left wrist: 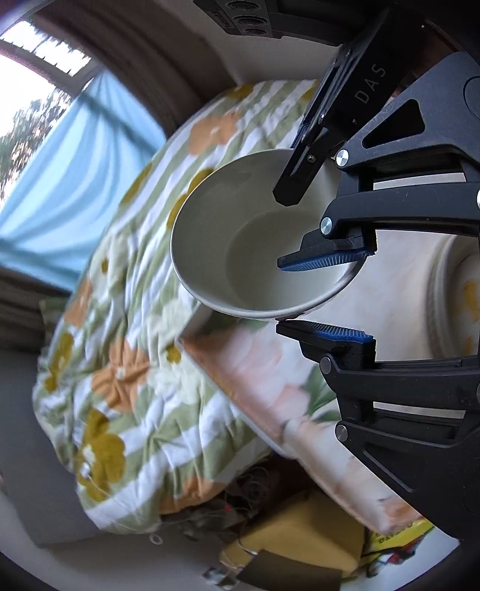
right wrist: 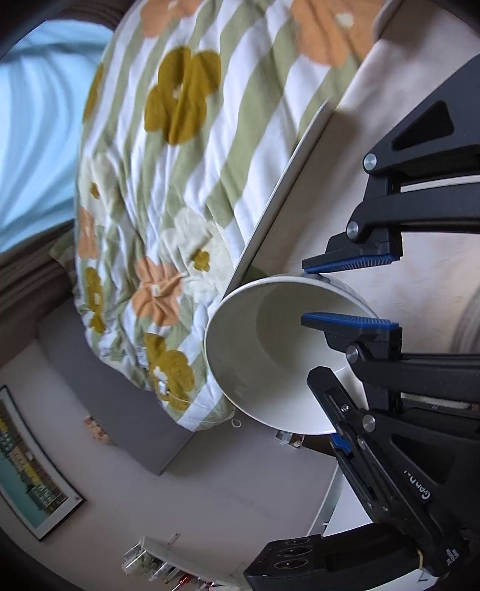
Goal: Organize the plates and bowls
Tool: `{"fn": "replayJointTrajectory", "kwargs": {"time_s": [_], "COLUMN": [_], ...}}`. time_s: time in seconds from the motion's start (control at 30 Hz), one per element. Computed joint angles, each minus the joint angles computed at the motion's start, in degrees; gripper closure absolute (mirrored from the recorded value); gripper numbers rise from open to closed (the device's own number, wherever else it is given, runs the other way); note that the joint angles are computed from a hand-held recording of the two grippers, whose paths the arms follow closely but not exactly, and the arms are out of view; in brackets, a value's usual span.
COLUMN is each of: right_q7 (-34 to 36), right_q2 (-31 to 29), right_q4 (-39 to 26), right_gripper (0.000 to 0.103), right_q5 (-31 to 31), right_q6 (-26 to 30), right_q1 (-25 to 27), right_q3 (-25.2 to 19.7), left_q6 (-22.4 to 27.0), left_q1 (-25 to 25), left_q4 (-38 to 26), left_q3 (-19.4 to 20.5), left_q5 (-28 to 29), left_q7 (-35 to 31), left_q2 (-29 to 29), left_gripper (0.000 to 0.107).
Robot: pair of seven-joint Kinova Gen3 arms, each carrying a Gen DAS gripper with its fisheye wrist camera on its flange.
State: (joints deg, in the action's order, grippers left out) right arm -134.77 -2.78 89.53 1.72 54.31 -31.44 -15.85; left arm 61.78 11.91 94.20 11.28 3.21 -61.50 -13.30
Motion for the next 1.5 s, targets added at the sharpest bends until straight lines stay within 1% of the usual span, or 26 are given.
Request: {"fn": "replayJointTrajectory", "kwargs": {"time_s": [0.07,0.17,0.2,0.23,0.3,0.4,0.5,0.53,0.63,0.7,0.8,0.93,1.03,1.13,1.2,1.33,1.5], "right_q7": [-3.3,-8.3,-9.4,-10.8,-12.8,-14.2,-14.7,-14.8,-14.6,-14.5,-14.0,-13.0,-11.8,-10.5,-9.6,-7.5,-3.6], "right_q2": [-3.4,-9.1,-10.6,-12.7,-16.8,-22.0,-27.3,-29.1,-34.1,-37.0,-40.3,-44.4,-46.6,-48.5,-49.8,-52.0,-52.7], "right_q4": [0.3,0.4,0.4,0.7,1.3,1.8,2.3,2.5,3.7,4.6,6.2,9.3,11.5,13.1,14.0,15.8,16.2], "right_gripper": [0.083,0.083,0.083,0.083,0.083,0.083,0.083,0.083,0.083,0.083,0.083,0.083,0.083,0.083,0.083,0.083,0.083], "right_q5": [1.7,3.6,3.8,3.9,3.5,2.0,-0.1,-0.9,-3.2,-4.8,-7.1,-10.4,-12.5,-14.4,-15.7,-17.4,-18.1], "right_q6": [2.9,8.7,10.5,12.4,15.9,20.6,25.9,27.9,32.6,35.5,38.3,39.7,40.2,41.1,41.4,41.7,42.6], "right_q1": [-0.1,0.9,1.5,2.2,3.9,6.5,8.8,9.6,11.4,12.7,14.7,17.2,18.8,20.7,22.1,24.5,27.7], "right_q3": [-1.0,-3.9,-4.9,-6.0,-7.9,-9.6,-10.2,-10.2,-9.3,-8.9,-8.5,-7.3,-6.2,-6.0,-5.9,-4.9,-4.7], "left_q6": [2.1,4.4,5.3,5.8,6.8,7.7,8.1,8.0,7.5,6.9,6.5,6.8,6.8,7.9,9.1,9.7,11.7], "left_q1": [1.2,2.9,3.5,4.0,5.1,7.2,9.7,10.5,13.3,15.2,18.2,22.0,24.3,27.1,29.5,32.6,37.8], "left_q4": [-1.4,-3.1,-3.9,-4.4,-5.6,-7.1,-8.5,-8.5,-9.0,-8.8,-8.4,-8.1,-7.3,-8.0,-8.8,-9.3,-10.7], "left_q3": [1.9,5.8,7.8,9.1,12.9,18.0,23.1,23.9,28.4,29.5,31.7,32.1,30.3,30.2,30.5,28.3,26.3], "left_q5": [0.3,-0.1,-0.4,-0.7,-1.4,-1.9,-2.8,-3.1,-4.6,-5.0,-6.1,-6.9,-6.3,-8.6,-11.2,-12.2,-16.1], "left_q7": [1.2,4.1,5.7,6.8,9.8,14.3,18.4,19.3,23.4,25.2,28.0,29.9,29.5,31.0,32.5,32.3,33.6], "left_q2": [-1.4,-3.0,-3.5,-3.6,-3.9,-3.6,-2.3,-1.9,0.5,1.8,4.5,7.6,8.7,10.9,12.6,14.6,17.1], "left_gripper": [0.083,0.083,0.083,0.083,0.083,0.083,0.083,0.083,0.083,0.083,0.083,0.083,0.083,0.083,0.083,0.083,0.083]}}
